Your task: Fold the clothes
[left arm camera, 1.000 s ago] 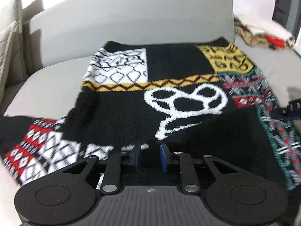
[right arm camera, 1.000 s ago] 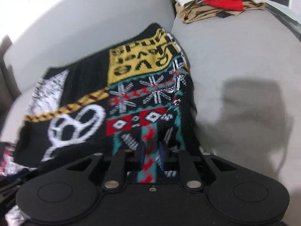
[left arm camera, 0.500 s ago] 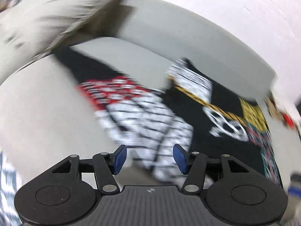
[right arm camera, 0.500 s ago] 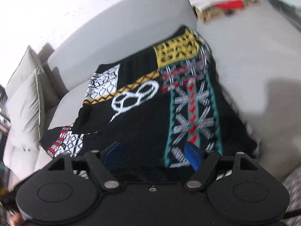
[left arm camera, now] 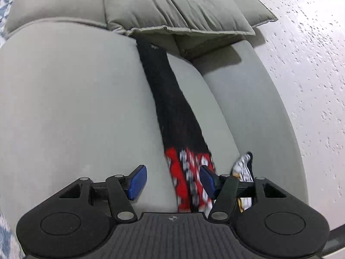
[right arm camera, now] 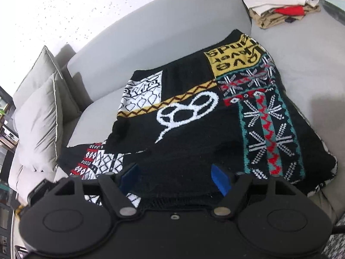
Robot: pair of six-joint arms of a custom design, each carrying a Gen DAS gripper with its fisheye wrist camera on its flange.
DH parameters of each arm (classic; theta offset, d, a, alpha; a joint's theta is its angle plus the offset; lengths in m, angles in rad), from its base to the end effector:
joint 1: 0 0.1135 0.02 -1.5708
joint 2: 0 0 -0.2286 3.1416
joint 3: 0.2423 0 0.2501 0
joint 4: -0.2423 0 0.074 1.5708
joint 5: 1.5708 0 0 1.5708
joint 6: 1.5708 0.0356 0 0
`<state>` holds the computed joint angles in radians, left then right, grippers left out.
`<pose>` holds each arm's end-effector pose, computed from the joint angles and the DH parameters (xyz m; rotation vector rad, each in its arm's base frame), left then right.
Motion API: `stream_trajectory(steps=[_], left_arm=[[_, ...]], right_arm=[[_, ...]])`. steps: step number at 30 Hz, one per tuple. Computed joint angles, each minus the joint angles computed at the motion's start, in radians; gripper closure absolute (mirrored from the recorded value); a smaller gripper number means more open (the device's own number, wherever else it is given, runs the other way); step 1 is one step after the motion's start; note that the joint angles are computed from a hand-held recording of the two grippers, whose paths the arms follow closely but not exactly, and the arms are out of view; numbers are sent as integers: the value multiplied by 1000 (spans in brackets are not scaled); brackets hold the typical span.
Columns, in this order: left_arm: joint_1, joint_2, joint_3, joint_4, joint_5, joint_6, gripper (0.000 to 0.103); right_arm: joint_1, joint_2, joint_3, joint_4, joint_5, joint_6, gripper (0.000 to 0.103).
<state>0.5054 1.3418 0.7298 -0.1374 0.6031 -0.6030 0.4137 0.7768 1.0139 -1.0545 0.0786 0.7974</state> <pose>0.2521 0.1164 0.1754 -0.9245 2.0725 -0.7464 0.1419 0.0593 0.3092 0.5022 2.3866 0.4703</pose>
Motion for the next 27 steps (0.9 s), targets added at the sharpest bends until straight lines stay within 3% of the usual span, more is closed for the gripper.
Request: stream_trajectory(steps=[5, 7, 10, 12, 18, 20, 24, 27], left_arm=[[-27, 250, 214, 25, -43, -57, 42], [-35, 343, 312, 6, -53, -76, 46], [-28, 448, 423, -55, -51, -86, 82], [-24, 497, 484, -97, -55, -81, 91], [-103, 337, 477, -163, -213, 159, 94], [-137, 275, 473, -182, -256, 199, 95], [-234, 95, 434, -200, -301, 274, 95], [-366, -79, 381, -211, -368, 361, 95]], right_arm=[[24, 18, 48, -17, 22, 20, 29], [40, 27, 73, -23, 44, 20, 29], [38, 34, 101, -22, 31, 10, 29], [25, 24, 102, -24, 0, 7, 29], [-35, -13, 104, -46, -73, 3, 29], [-94, -41, 96, -48, -144, 12, 29], [-161, -100, 109, -86, -181, -23, 29], [-348, -144, 126, -133, -331, -98, 29]])
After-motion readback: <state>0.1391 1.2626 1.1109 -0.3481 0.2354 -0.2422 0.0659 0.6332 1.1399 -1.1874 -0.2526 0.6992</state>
